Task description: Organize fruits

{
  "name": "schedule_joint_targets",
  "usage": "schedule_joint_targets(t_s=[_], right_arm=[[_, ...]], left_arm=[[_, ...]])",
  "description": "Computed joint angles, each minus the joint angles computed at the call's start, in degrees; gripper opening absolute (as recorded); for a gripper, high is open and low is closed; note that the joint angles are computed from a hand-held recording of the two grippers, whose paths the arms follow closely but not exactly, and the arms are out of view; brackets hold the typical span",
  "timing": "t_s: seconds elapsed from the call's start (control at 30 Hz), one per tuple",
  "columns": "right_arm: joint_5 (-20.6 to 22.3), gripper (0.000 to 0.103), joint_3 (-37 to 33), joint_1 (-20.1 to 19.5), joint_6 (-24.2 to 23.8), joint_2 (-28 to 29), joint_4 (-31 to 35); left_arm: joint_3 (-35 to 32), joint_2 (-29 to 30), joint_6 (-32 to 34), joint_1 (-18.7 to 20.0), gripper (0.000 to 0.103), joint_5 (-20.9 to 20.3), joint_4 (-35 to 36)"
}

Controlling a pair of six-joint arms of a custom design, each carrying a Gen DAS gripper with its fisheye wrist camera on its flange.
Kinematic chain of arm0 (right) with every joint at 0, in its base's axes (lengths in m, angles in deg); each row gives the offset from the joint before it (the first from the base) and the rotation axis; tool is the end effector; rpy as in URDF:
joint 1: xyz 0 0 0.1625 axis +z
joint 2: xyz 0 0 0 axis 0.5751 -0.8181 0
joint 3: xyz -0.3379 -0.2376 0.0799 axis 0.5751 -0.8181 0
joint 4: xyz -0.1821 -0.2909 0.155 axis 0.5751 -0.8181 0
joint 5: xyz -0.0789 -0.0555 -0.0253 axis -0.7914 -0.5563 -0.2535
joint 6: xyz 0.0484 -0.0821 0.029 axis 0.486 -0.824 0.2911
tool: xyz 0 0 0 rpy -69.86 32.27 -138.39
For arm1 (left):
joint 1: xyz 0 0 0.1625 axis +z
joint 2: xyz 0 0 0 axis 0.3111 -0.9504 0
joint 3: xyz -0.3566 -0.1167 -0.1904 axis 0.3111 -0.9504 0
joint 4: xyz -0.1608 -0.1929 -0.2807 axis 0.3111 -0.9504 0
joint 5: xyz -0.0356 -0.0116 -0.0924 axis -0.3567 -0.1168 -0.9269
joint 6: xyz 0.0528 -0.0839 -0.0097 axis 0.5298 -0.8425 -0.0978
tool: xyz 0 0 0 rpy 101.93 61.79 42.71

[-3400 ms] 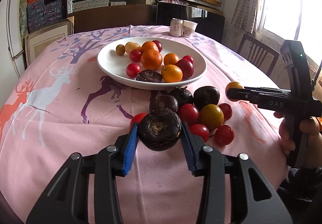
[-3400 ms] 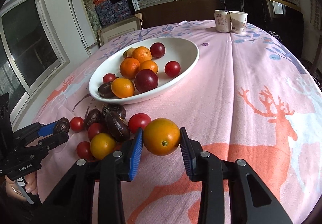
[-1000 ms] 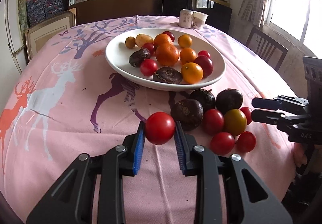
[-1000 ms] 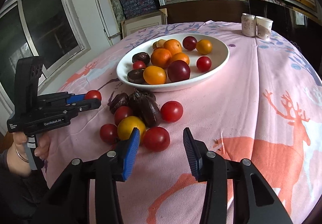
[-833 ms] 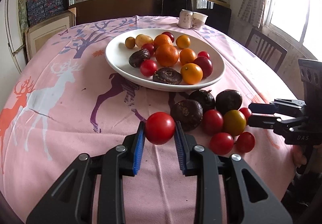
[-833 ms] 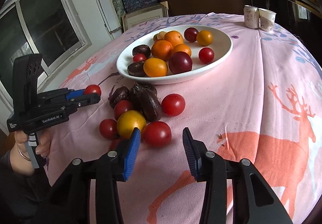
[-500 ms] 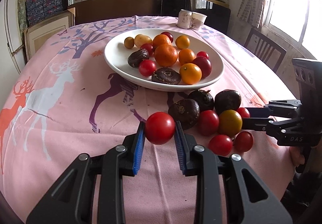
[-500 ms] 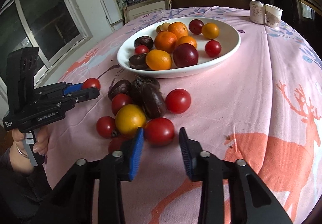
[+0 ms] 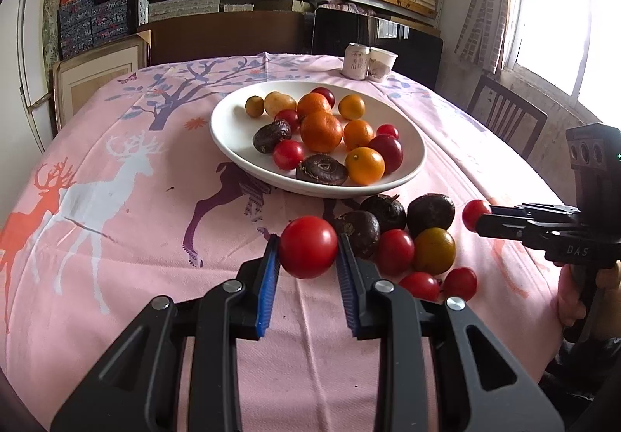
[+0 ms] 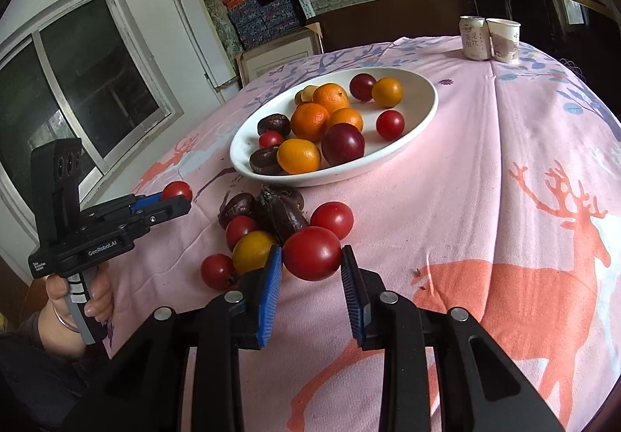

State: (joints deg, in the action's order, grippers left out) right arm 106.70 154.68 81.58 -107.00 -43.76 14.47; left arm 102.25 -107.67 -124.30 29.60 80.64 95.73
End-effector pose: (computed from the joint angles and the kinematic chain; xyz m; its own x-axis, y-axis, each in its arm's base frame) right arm 0.1819 -0.1898 0.0280 -0.9100 -0.0303 0.4136 -0.3198 0.6862 -0.6533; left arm -0.0370 -0.3001 0.1973 -0.5920 0.6574 -0.4662 0.8020 0.5377 -0.2601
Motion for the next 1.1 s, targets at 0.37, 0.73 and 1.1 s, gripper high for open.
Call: schedule_joint_targets(t_s=[0.37, 0.73, 1.1], right_arm=[[2.3, 0.031, -13.1, -2.9, -2.3, -4.5, 14.1], [-2.0, 0.051, -17.0, -11.4, -1.5, -5.3, 14.7], [6.5, 0.051, -8.1, 1.3, 3.5, 0.2, 11.2]], left_arm=[[-11.4, 9.8, 2.3, -0.6, 0.028, -3.6, 0.5], [-23.5, 21.5, 3.9, 2.2, 0.060, -9.6, 0.6], [-7.1, 9.2, 1.3, -1.9, 0.066, -6.4, 3.2]])
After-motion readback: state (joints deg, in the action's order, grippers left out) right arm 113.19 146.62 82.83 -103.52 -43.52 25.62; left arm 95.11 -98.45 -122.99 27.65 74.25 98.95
